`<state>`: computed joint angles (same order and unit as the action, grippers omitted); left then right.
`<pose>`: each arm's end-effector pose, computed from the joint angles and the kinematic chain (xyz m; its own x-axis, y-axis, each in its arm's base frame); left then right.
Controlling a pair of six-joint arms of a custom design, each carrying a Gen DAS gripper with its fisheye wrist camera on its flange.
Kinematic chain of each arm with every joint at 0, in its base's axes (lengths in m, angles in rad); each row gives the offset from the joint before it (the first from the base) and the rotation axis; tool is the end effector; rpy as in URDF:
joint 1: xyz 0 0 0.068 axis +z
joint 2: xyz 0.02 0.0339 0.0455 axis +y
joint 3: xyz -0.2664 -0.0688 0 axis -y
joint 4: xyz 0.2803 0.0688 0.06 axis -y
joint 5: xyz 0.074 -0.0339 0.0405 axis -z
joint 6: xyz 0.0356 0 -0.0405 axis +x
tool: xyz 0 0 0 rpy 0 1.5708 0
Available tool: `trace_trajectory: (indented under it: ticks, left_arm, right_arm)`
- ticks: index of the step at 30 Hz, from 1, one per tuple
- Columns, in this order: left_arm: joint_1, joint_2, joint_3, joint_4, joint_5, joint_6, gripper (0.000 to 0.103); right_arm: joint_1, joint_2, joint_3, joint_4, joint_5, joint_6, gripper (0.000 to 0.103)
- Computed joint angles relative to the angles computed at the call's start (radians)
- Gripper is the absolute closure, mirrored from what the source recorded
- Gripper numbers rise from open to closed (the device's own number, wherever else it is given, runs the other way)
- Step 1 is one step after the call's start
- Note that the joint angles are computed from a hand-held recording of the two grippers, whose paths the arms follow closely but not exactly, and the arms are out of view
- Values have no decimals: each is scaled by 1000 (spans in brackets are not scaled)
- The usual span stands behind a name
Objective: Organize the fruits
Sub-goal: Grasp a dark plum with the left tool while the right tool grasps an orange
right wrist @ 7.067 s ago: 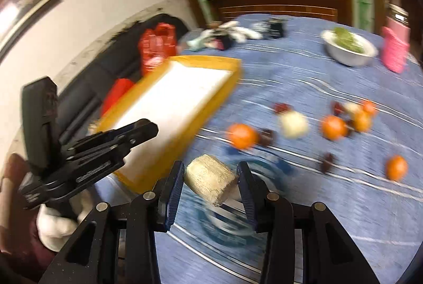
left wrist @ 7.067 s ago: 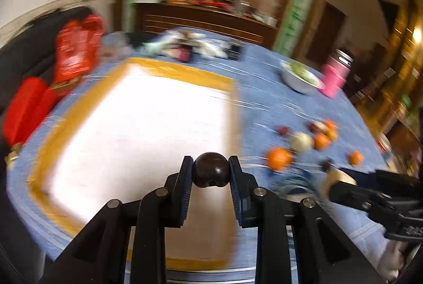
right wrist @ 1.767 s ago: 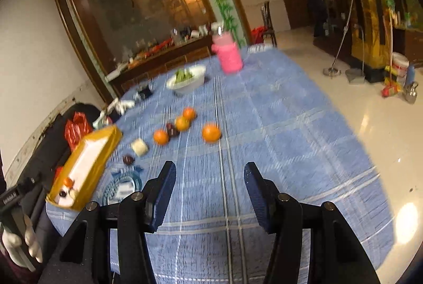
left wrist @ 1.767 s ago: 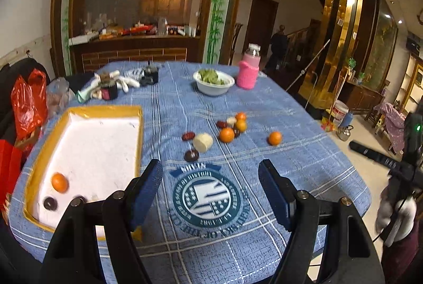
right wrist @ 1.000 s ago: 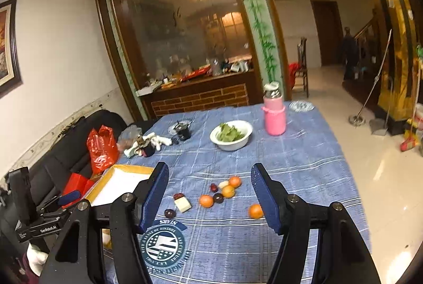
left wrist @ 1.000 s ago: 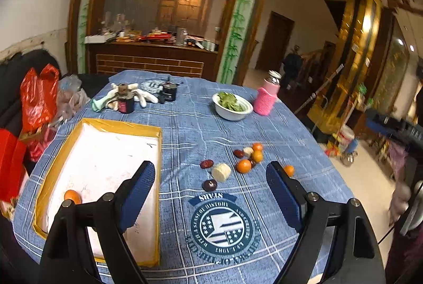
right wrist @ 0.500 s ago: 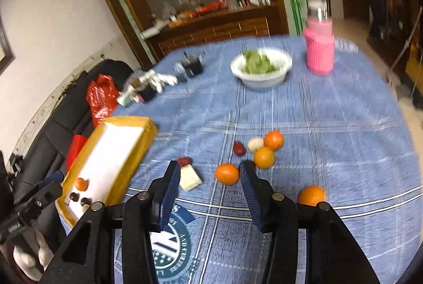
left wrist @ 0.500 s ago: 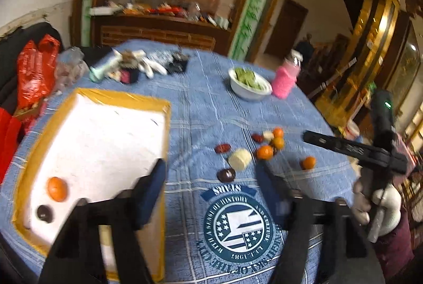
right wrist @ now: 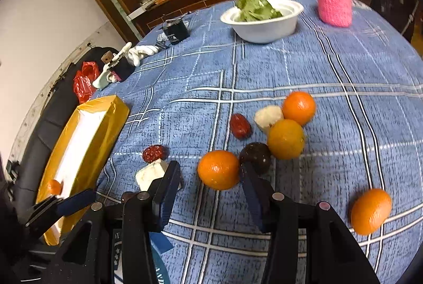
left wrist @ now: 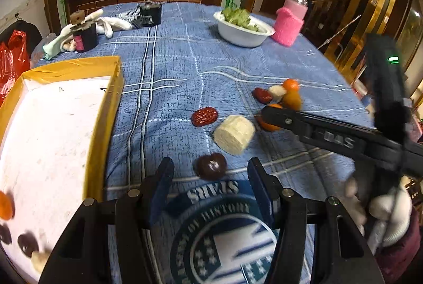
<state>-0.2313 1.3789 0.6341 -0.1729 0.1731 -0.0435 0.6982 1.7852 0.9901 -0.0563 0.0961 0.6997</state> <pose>0.2733 -0.0707 0.1425 -0.7866 0.1412 -0.6011 0.2938 0.9419 -0.1631 0.2993 0.2467 0.1334 -0.8217 0.1473 -0.5506 -0.0814 0.9258 0.3691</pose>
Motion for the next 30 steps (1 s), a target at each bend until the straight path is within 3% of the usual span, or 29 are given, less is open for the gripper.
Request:
trace_trajectory:
  ticks: [6, 8, 10, 13, 16, 19, 25, 30]
  left_arm:
    - [-36, 135, 50, 56, -67, 2, 48]
    - [-64, 154, 49, 79, -119, 11, 58]
    - [-81, 151, 40, 98, -137, 26, 78]
    - [-87, 109, 13, 99, -138, 20, 78]
    - [-68, 35, -24, 85, -121, -2, 78]
    - [-4, -95, -84, 47, -65, -15, 78]
    - [272, -337, -143, -89, 99, 30, 78]
    - [590, -305, -97, -131, 258, 96, 78]
  right_arm:
    - [25, 15, 5, 19, 66, -26, 52]
    - [29, 16, 2, 28, 80, -36, 52]
    - [35, 22, 9, 22, 100, -49, 56]
    - [66, 44, 41, -25, 190, -86, 68]
    - [82, 48, 45, -34, 229, -104, 69]
    - [78, 29, 21, -15, 215, -88, 70]
    - [100, -79, -72, 56, 201, -23, 69]
    - [175, -119, -30, 39, 148, 12, 69]
